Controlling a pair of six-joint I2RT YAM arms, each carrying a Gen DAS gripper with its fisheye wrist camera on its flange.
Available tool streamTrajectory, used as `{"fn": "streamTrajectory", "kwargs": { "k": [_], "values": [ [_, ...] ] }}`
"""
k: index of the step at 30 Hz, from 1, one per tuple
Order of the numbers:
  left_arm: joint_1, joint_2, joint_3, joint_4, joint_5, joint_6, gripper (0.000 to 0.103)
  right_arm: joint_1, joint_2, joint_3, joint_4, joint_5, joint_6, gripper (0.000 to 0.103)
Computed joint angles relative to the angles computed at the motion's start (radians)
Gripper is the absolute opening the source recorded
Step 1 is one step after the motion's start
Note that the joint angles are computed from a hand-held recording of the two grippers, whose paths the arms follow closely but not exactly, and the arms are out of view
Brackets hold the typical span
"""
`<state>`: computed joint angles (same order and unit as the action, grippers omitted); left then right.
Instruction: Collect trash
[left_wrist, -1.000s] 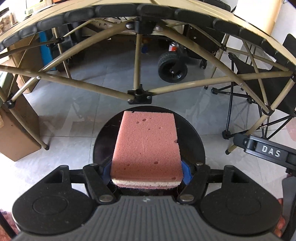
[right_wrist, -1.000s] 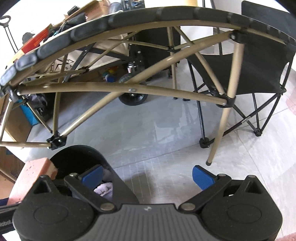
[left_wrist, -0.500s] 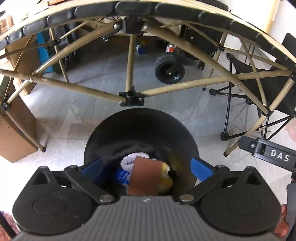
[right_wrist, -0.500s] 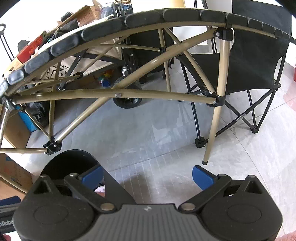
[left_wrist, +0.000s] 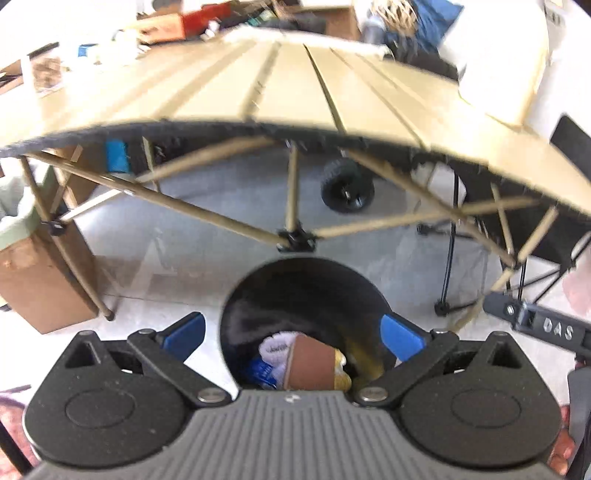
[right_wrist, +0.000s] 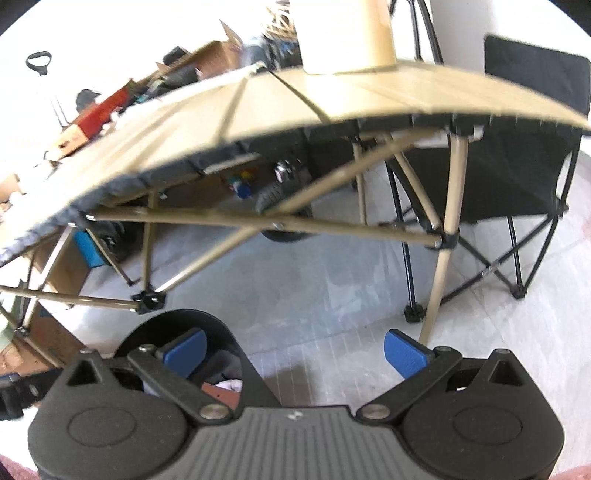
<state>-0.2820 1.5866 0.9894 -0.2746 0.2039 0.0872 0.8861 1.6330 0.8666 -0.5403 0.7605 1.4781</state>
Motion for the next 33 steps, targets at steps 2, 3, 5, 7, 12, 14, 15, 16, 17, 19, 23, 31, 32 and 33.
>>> {"fn": "streamTrajectory", "kwargs": {
  "k": [2,3,5,7,12,14,15,16,17,19,23,31,32,33],
  "values": [
    [0.03,-0.064,-0.027,-0.003,0.013,0.004,0.103,0.046,-0.026,0.021,-0.052,0.028,0.018,0.103],
    [0.047,-0.097,-0.044,0.001,0.026,0.013,0.103,0.069,-0.038,0.034,-0.081,0.04,0.028,0.103],
    [0.079,-0.165,-0.083,0.011,0.046,0.031,0.103,0.124,-0.058,0.068,-0.15,0.069,0.05,0.103],
    [0.118,-0.237,-0.127,0.016,0.075,0.058,0.103,0.191,-0.062,0.116,-0.241,0.105,0.09,0.103],
    [0.216,-0.389,-0.203,-0.035,0.163,0.131,0.103,0.35,-0.028,0.257,-0.467,0.15,0.195,0.103],
    [0.26,-0.452,-0.226,-0.068,0.197,0.162,0.103,0.402,-0.006,0.307,-0.538,0.153,0.238,0.103],
    [0.283,-0.482,-0.237,-0.083,0.217,0.177,0.103,0.425,0.006,0.332,-0.569,0.151,0.258,0.103],
    [0.307,-0.509,-0.246,-0.098,0.24,0.191,0.103,0.447,0.021,0.359,-0.6,0.151,0.279,0.103],
    [0.331,-0.534,-0.253,-0.115,0.263,0.206,0.103,0.469,0.036,0.385,-0.628,0.15,0.3,0.103],
    [0.385,-0.583,-0.269,-0.152,0.31,0.239,0.103,0.506,0.068,0.437,-0.68,0.148,0.334,0.103],
    [0.47,-0.623,-0.27,-0.219,0.393,0.284,0.103,0.564,0.116,0.525,-0.777,0.148,0.41,0.103],
    [0.562,-0.658,-0.273,-0.283,0.488,0.348,0.103,0.618,0.164,0.606,-0.902,0.159,0.523,0.103],
    [0.567,-0.656,-0.272,-0.286,0.492,0.352,0.103,0.618,0.164,0.606,-0.903,0.158,0.527,0.103],
    [0.571,-0.657,-0.271,-0.29,0.494,0.355,0.103,0.62,0.169,0.611,-0.911,0.157,0.536,0.103]
  ]
}}
